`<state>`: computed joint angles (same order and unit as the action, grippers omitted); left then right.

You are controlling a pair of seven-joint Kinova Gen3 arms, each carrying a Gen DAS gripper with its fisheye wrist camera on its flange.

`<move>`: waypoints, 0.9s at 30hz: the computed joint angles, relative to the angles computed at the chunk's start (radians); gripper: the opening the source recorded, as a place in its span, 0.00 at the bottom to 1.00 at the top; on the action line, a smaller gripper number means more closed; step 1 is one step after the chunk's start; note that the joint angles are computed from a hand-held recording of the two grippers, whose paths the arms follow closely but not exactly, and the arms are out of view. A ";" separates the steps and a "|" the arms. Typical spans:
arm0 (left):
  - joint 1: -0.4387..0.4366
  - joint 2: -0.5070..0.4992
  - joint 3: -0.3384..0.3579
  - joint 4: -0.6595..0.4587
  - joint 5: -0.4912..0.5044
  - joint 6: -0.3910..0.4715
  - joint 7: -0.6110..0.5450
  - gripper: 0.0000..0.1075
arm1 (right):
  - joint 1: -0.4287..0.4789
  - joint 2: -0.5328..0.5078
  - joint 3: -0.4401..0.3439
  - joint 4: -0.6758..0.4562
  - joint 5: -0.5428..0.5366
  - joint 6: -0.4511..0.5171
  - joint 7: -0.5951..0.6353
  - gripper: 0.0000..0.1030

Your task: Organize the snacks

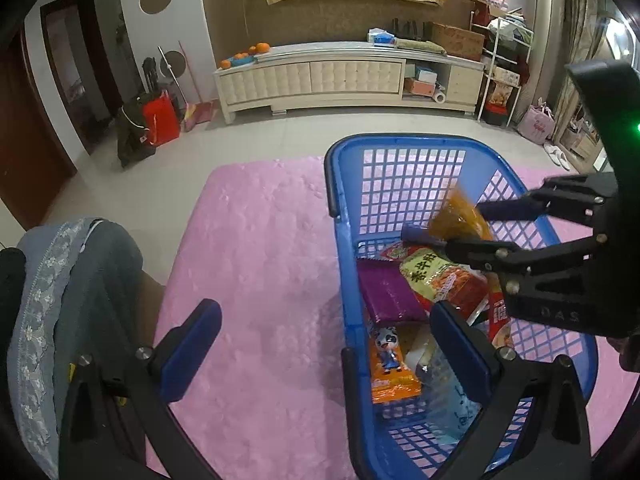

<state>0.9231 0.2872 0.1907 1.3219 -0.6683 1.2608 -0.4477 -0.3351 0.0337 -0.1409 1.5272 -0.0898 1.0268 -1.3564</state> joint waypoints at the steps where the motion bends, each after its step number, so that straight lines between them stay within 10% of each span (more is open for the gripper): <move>1: -0.002 -0.005 0.000 0.006 0.003 -0.008 0.003 0.96 | 0.002 -0.010 -0.011 0.016 0.018 -0.023 0.000 0.73; 11: 0.043 -0.015 0.016 0.015 -0.035 -0.009 0.044 0.96 | 0.009 -0.133 -0.005 0.113 0.046 -0.100 0.015 0.99; 27: 0.251 -0.034 0.068 0.005 -0.240 0.144 0.366 0.96 | 0.096 -0.411 0.042 0.245 -0.019 -0.115 -0.126 1.00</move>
